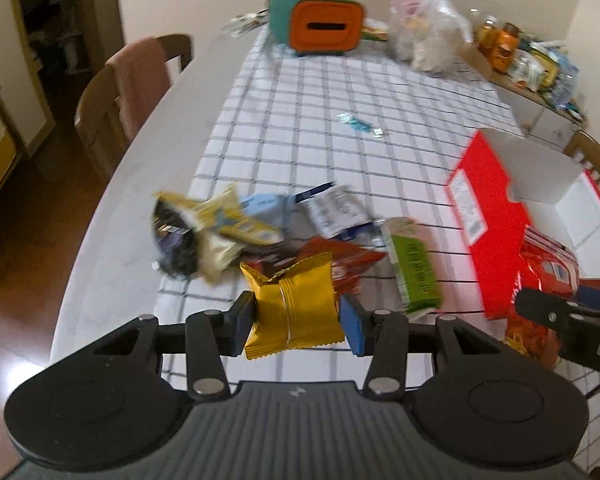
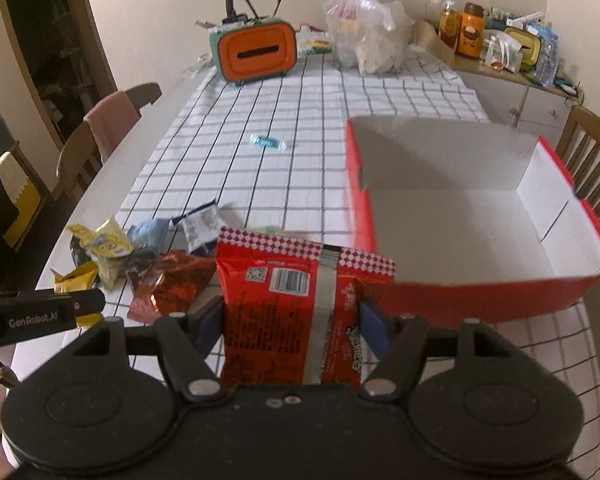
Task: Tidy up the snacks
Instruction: 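Carry both packets into the red box and open both tools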
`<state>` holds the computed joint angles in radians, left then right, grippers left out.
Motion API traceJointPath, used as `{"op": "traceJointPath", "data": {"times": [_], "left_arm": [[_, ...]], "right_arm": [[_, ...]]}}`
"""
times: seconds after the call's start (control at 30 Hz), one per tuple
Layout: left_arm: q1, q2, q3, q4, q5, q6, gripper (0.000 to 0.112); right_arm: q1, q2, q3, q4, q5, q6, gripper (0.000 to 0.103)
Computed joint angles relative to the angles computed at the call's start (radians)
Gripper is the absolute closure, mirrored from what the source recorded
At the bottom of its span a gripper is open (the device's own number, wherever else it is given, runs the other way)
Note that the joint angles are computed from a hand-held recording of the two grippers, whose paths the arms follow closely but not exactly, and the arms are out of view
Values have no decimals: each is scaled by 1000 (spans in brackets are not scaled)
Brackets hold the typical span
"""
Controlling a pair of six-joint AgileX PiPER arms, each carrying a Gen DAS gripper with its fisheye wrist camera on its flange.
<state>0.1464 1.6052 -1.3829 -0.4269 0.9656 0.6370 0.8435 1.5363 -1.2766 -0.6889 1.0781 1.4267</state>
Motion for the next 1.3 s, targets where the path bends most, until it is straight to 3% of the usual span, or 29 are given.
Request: {"op": "traceJointPath", "data": {"times": [0.3, 0.73, 0.93, 1.3], "left_arm": [[-190, -56, -24, 18, -13, -77, 67], [-558, 22, -121, 247, -86, -392, 67], [-681, 91, -172, 360, -123, -537, 67], [-842, 282, -353, 555, -74, -748, 67]], "right_arm": [[-111, -158, 105, -31, 2, -92, 34], [-457, -317, 246, 95, -153, -419, 34], [-653, -336, 291, 194, -262, -633, 34], [-911, -236, 294, 445, -409, -1057, 38]]}}
